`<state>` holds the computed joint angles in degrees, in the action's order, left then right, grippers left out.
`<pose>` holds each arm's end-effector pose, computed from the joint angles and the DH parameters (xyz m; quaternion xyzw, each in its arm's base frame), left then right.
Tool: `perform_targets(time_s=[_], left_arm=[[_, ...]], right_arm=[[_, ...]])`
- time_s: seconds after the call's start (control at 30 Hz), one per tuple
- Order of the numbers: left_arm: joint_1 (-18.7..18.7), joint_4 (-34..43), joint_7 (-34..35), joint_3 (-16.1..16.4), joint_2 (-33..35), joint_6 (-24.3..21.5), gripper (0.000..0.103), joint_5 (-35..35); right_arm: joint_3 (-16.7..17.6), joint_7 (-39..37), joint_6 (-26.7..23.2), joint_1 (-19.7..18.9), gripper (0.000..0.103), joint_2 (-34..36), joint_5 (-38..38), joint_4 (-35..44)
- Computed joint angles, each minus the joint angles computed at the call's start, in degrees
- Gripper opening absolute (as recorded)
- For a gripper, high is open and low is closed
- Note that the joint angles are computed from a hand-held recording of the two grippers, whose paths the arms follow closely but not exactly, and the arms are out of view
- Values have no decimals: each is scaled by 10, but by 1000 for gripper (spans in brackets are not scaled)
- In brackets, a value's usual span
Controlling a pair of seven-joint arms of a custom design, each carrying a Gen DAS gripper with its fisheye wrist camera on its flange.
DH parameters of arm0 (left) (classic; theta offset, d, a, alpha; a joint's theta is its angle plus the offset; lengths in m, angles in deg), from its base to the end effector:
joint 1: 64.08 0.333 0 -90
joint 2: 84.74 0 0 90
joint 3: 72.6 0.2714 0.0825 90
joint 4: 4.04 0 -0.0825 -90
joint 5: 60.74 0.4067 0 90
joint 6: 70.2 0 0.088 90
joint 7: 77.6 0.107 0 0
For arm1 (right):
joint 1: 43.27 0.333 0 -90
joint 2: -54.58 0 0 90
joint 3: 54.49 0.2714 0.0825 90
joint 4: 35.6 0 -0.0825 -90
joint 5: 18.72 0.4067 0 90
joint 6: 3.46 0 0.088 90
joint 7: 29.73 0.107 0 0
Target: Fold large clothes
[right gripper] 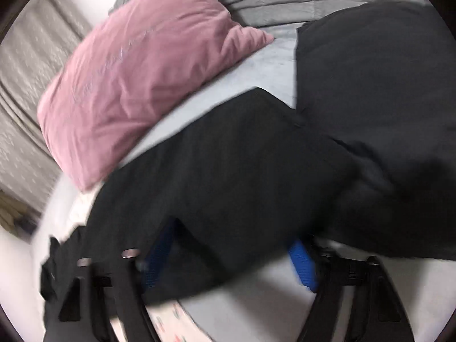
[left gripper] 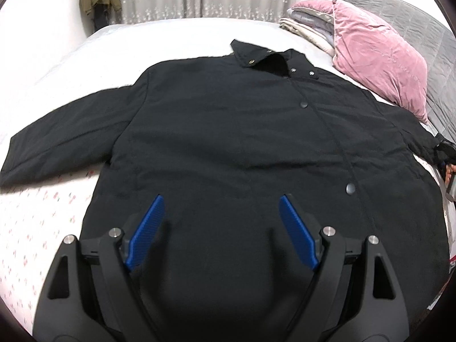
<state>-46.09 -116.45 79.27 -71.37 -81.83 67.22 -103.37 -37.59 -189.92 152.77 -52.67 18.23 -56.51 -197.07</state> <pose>0.5888 0.1997 0.4363 -0.5312 0.7749 -0.2981 0.1686 0.4093 0.0607 0.3683 -0.1502 0.9217 -0.2283 0.2753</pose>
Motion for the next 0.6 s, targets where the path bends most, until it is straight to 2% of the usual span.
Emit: perform_targets(time_s=[0.03, 0.07, 0.1, 0.17, 0.2, 0.23, 0.27, 0.33, 0.37, 0.4, 0.43, 0.5, 0.57, 0.6], left_arm=[[-2, 9, 6, -3, 7, -2, 83, -10], [-3, 19, 13, -6, 17, -5, 83, -21], [-4, 27, 17, -10, 24, -5, 83, -30], [-6, 45, 19, -18, 43, -2, 83, -38], [-6, 52, 16, -21, 53, 0, 83, -36], [-7, 61, 8, -24, 66, 2, 83, -27], [-7, 71, -3, -26, 78, 3, 83, -14], [-10, 92, -36, -29, 105, 10, 83, 28], [-8, 101, -45, -31, 115, 7, 83, 44], [-3, 110, -45, -34, 121, 2, 83, 53], [3, 121, -37, -38, 127, 1, 83, 57], [12, 138, -22, -46, 136, 6, 83, 60], [18, 175, -11, -53, 155, 12, 83, 63], [20, 192, -11, -56, 165, 13, 83, 65]], right_arm=[[-6, -22, 2, -2, 11, 29, -3, 24], [-9, -49, -28, 8, 10, 46, 2, 52], [5, -66, -66, 7, 9, 55, -20, 82], [62, -72, -157, -2, 9, 48, -118, 129], [64, -102, -201, 3, 9, 59, -128, 143], [47, -144, -236, 11, 10, 87, -106, 158], [24, -184, -260, 23, 12, 119, -70, 169], [-12, -238, -268, 42, 18, 171, -22, 177], [-6, -221, -293, 50, 22, 181, -47, 188], [8, -206, -340, 57, 32, 195, -66, 209], [13, -208, -377, 68, 37, 208, -71, 228], [9, -199, -397, 89, 51, 194, -72, 227], [2, -156, -395, 108, 69, 138, -82, 197], [4, -128, -401, 119, 71, 111, -86, 184]])
